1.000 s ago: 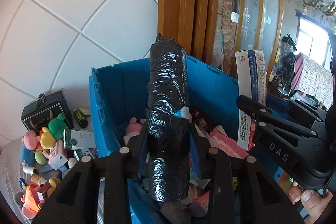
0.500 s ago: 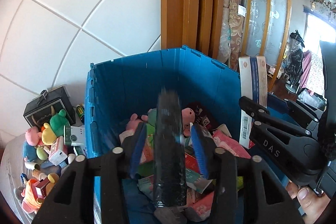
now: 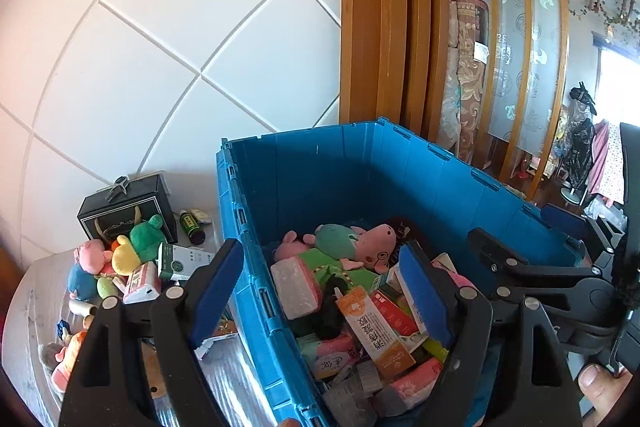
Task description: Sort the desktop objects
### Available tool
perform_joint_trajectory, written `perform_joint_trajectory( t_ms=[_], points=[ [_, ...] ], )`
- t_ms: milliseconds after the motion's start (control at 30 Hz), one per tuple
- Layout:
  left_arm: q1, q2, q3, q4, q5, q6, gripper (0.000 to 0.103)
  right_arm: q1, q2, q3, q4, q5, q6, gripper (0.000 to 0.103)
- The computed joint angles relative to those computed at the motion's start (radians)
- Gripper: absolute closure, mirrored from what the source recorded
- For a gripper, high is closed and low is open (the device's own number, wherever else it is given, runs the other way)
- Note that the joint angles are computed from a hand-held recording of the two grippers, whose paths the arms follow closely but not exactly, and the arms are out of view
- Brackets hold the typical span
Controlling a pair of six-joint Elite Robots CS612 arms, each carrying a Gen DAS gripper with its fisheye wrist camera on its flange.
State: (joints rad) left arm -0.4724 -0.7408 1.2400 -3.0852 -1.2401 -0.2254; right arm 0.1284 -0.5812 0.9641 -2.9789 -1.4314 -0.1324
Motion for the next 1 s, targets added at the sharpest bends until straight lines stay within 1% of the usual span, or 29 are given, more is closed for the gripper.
perform_joint_trajectory(
  t_ms=[67,167,233,333,400,467,533,733,1000],
  points=[
    [0.003,-0.009,0.022,-0.022,-0.009,0.0,0.023,0.004,-0.015,0.028,-0.006,-0.005,-0.002,0.0],
    [0.006,-0.024,0.048,-0.024,-0.019,-0.007,0.023,0.012,-0.034,0.065,-0.021,-0.032,-0.022,0.0],
    [0.007,-0.033,0.065,-0.03,-0.019,-0.008,0.023,0.017,-0.043,0.082,-0.024,-0.05,-0.039,0.0],
    [0.003,-0.045,0.087,-0.032,-0.001,-0.004,0.023,0.025,-0.057,0.109,-0.023,-0.071,-0.051,0.0],
    [0.004,-0.052,0.099,-0.035,-0.012,0.0,0.023,0.027,-0.063,0.121,-0.02,-0.074,-0.054,0.0],
    [0.003,-0.057,0.11,-0.041,-0.005,-0.001,0.023,0.029,-0.067,0.129,-0.026,-0.082,-0.055,0.0],
    [0.004,-0.06,0.115,-0.038,-0.013,0.001,0.023,0.03,-0.07,0.135,-0.03,-0.09,-0.049,0.0],
    [0.003,-0.062,0.119,-0.029,-0.017,0.005,0.023,0.03,-0.076,0.147,-0.041,-0.094,-0.04,0.0],
    [0.005,-0.061,0.117,-0.032,-0.024,0.007,0.023,0.029,-0.072,0.138,-0.042,-0.093,-0.033,0.0]
  ],
)
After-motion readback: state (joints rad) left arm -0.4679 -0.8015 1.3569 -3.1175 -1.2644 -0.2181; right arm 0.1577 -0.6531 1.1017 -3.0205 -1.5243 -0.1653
